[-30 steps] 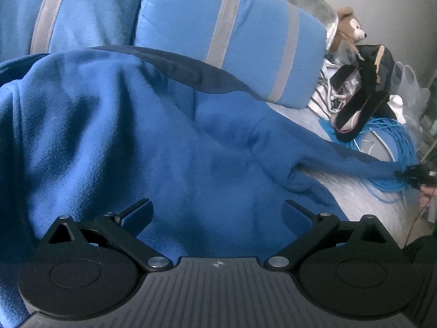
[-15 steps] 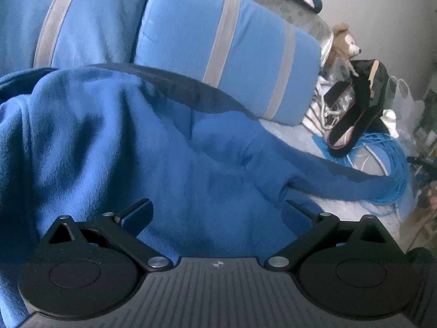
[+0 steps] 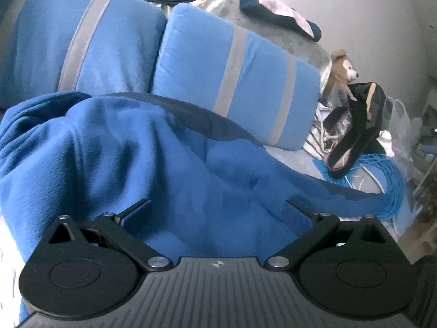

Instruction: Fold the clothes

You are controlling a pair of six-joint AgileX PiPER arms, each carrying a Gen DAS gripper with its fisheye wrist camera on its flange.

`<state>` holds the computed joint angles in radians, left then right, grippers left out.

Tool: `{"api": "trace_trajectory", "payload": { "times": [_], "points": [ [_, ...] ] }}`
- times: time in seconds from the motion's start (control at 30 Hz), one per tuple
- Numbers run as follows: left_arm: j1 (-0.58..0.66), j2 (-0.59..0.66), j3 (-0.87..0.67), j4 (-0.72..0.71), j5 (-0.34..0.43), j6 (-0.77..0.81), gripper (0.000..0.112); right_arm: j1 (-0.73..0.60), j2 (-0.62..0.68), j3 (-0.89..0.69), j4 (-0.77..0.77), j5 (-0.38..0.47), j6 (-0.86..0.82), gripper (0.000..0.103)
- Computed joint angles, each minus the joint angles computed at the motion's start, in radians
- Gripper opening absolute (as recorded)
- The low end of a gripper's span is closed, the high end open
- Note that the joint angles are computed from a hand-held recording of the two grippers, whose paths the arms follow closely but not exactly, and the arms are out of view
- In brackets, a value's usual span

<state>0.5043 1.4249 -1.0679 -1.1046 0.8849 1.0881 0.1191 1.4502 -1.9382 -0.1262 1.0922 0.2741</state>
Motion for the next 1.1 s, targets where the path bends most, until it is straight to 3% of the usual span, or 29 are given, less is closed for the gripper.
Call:
{"api": "trace_trajectory", "payload": {
  "times": [0.1, 0.2, 0.53, 0.7, 0.83, 0.97, 1.07, 1.1],
  "points": [
    [0.028, 0.012, -0.008, 0.007, 0.022, 0.004, 0.103, 0.074, 0.07, -0.084, 0.07, 0.06, -0.029, 0.103],
    [0.05, 0.012, -0.001, 0.021, 0.009, 0.009, 0.103, 0.126, 0.133, -0.057, 0.137, 0.023, -0.033, 0.103],
    [0.103, 0.06, -0.01, 0.019, 0.018, -0.011, 0.103, 0.088, 0.371, 0.201, 0.417, -0.298, -0.02, 0.103],
    [0.116, 0.092, -0.041, 0.007, 0.077, -0.039, 0.103, 0.07, 0.405, 0.306, 0.628, -0.445, -0.185, 0.103],
    [0.116, 0.11, -0.054, 0.006, 0.094, -0.038, 0.103, 0.1, 0.428, 0.327, 0.599, -0.536, -0.188, 0.099],
    [0.129, 0.133, -0.075, 0.004, 0.111, -0.061, 0.103, 0.151, 0.432, 0.313, 0.384, -0.63, -0.081, 0.09],
    [0.149, 0.149, -0.091, -0.006, 0.128, -0.076, 0.103, 0.162, 0.434, 0.297, 0.295, -0.649, -0.045, 0.076],
    [0.157, 0.155, -0.097, -0.007, 0.135, -0.083, 0.103, 0.166, 0.435, 0.292, 0.265, -0.654, -0.03, 0.067]
  ]
}}
